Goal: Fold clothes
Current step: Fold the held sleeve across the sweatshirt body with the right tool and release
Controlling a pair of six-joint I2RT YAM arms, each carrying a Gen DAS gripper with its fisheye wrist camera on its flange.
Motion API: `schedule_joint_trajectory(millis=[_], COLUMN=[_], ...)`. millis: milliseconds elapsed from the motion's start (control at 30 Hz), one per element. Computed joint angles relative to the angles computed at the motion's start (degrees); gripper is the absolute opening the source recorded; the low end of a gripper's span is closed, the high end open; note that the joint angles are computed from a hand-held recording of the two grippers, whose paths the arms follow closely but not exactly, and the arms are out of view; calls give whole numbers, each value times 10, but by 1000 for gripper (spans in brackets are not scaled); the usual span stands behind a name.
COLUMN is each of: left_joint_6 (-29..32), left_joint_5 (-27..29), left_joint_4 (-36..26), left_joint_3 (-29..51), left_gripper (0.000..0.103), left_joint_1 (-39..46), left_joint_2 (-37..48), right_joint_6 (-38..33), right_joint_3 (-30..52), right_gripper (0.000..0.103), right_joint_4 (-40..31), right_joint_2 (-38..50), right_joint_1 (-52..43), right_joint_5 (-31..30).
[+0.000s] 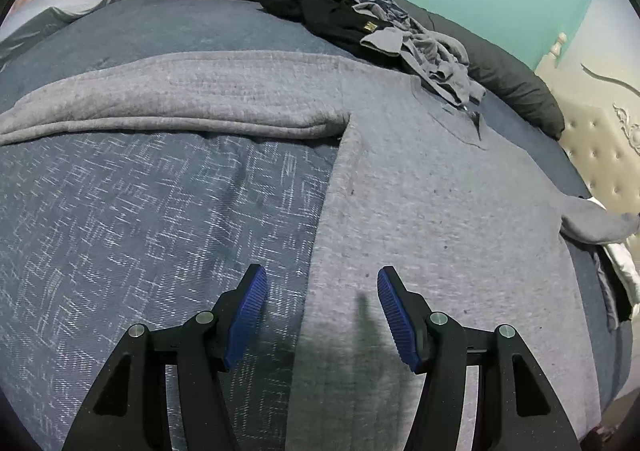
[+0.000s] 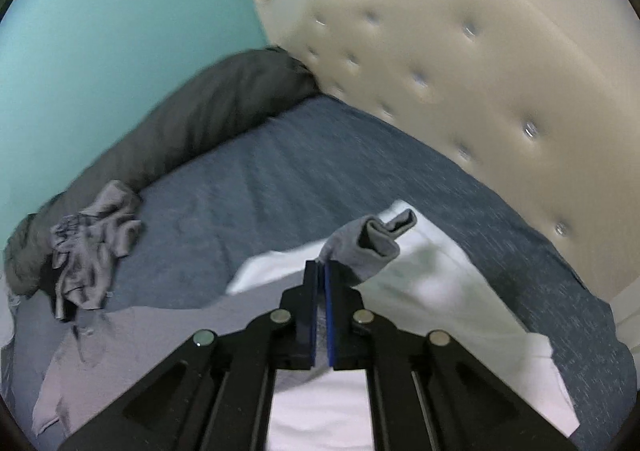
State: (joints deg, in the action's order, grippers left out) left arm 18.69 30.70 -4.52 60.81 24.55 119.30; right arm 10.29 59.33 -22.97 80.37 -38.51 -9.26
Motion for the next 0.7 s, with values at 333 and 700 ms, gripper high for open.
schedule_joint_trajectory(millis=[333, 700], left_joint_6=[18, 70], left_joint_5=[26, 59], left_joint_4=[-19, -59], left_joint_3=[-8, -29], left_gripper=[62, 62], left_joint_1=[24, 86], left_joint_2=[-4, -52], right_joint_6=[67, 146], right_joint_3=[51, 190], right_gripper=[3, 3], right_joint_4=[-24, -41], right_joint_2=[-58, 10], right_joint_1=[204, 541], right_joint_5=[27, 147])
